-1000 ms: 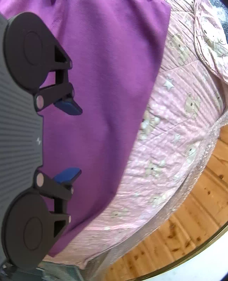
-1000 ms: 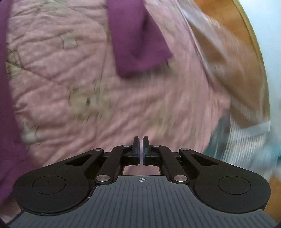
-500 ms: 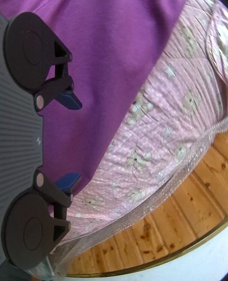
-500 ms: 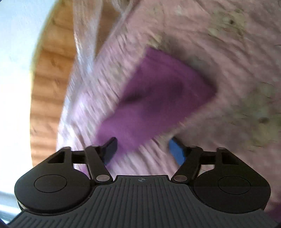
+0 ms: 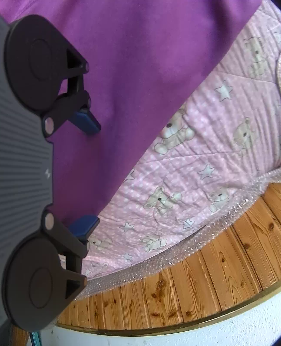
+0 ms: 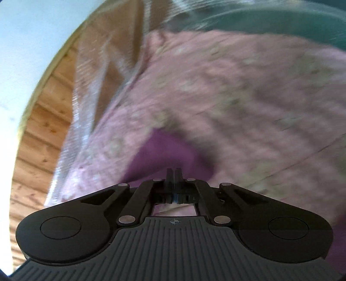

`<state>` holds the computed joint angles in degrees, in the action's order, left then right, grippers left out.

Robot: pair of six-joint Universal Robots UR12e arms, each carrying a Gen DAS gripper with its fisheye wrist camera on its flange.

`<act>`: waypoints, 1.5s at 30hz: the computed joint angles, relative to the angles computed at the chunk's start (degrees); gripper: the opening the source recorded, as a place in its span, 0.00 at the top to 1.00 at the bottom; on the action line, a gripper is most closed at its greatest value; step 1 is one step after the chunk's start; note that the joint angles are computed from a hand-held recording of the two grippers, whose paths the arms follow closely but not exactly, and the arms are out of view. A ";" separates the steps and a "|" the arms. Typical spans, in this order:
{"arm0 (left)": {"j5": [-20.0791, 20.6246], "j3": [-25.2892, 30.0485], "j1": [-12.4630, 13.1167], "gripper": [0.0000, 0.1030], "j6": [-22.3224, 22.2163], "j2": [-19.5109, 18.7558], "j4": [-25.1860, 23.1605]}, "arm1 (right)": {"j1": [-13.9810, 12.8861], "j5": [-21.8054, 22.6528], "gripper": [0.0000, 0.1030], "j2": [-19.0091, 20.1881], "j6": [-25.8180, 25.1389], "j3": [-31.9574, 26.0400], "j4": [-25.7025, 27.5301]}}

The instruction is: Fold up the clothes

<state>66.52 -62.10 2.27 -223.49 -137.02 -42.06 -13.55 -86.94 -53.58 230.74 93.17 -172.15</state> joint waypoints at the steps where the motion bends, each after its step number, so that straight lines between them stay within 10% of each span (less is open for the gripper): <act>1: -0.21 0.57 -0.03 0.17 -0.09 -0.30 -0.68 | -0.38 -0.34 1.00 -0.35 0.20 0.63 0.92; 7: -1.65 5.52 -0.54 0.16 1.11 -2.88 -2.09 | -2.62 17.50 0.86 1.05 6.91 0.56 -2.82; 9: -1.83 7.16 -0.90 0.16 1.82 -3.68 -3.47 | -2.00 22.79 0.55 2.68 9.05 -1.31 -3.48; 11: -2.06 8.49 -1.25 0.16 2.32 -4.31 -4.90 | -0.91 25.49 0.55 4.36 9.65 -3.58 -3.06; 22: -3.18 12.83 -2.51 0.14 0.59 -7.50 -8.39 | 1.93 14.25 0.57 7.78 14.02 -9.49 -1.78; 24: -3.23 13.46 -2.70 0.10 -0.33 -8.01 -8.44 | 1.82 13.52 1.00 7.32 11.54 -9.23 -1.59; 30: -4.34 17.72 -3.06 0.04 -1.56 -10.02 -12.16 | 1.90 8.32 1.00 4.75 6.96 -6.74 -4.34; 32: -3.90 19.06 -3.35 0.33 1.27 -10.16 -15.68 | 1.65 7.81 1.00 3.66 7.18 -5.24 -4.18; 33: -3.44 18.82 -3.49 0.85 2.91 -9.73 -17.02 | 1.47 7.84 1.00 3.25 7.22 -4.62 -3.85; 34: -3.02 17.05 -3.61 0.99 4.30 -8.67 -16.08 | 1.29 7.88 1.00 2.85 7.26 -4.02 -3.53; 39: -3.80 -5.12 -3.50 0.99 9.78 5.23 -0.90 | 0.24 9.77 1.00 0.14 3.61 0.34 -3.15; 43: -1.53 -19.51 -2.72 0.96 13.46 14.27 -4.83 | -0.57 10.98 0.98 -2.62 -0.17 5.47 -5.09; 45: -1.95 -23.52 -1.90 0.84 9.80 15.41 -1.28 | -0.92 11.53 0.82 -3.04 -0.88 7.22 -5.68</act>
